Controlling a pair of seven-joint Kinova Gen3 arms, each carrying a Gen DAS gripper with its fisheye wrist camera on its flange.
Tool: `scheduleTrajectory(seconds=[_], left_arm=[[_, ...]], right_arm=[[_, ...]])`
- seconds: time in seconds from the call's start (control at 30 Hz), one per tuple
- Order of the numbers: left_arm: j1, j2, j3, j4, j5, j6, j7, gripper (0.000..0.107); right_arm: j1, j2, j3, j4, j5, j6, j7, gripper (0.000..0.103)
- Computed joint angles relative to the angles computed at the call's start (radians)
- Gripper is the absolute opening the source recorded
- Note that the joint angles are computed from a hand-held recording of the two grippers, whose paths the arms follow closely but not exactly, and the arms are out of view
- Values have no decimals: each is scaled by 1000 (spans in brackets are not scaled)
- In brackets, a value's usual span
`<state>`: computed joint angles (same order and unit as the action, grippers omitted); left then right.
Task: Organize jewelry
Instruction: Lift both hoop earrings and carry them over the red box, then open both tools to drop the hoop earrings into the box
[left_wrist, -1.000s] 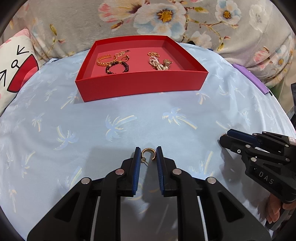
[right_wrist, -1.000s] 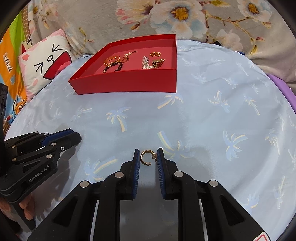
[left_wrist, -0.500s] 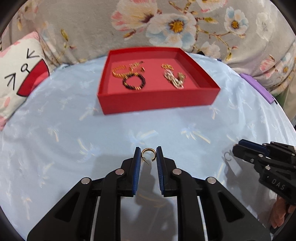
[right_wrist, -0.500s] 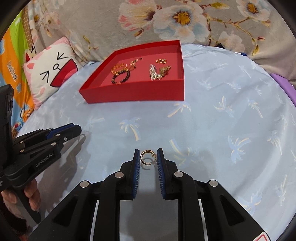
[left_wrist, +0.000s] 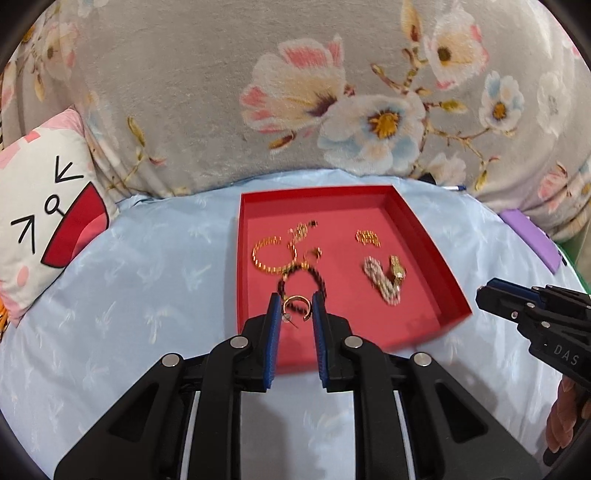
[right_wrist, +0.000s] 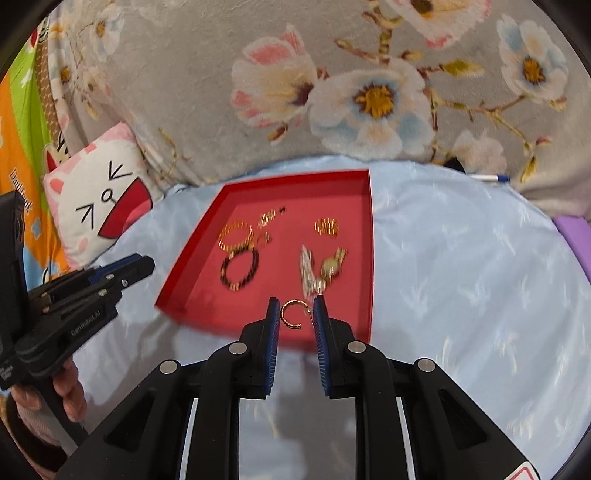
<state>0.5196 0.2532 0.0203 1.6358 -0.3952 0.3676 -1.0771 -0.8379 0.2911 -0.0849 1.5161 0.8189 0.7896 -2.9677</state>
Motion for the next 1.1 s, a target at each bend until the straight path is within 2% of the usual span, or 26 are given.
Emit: scheduleTrajectory(seconds=[0.1,0.23,0.4,0.57,0.77,1.1], left_arm=[[-18,60,16,-90,28,44,-27,16],[-3,147,-1,-201,45,103,-29,16],[-36,217,13,-289,113,138,-78,16],[-53,256,14,-331,159,164,-123,16],[-46,273,-1,-348,170,184,-142,16],[-21,276,-31,-346,156,177,-121,17]], right_arm=[[47,48,7,-84,-49,-16,79,17],[74,129,34,-207,-127,0,184,18],[95,220,73,-333,-225,23,286,18],[112,302,101,-456,-316,66,382,18],[117,370,128,-554,-386,110,450,18],[105,395,160,-584,-408,125,463,19]])
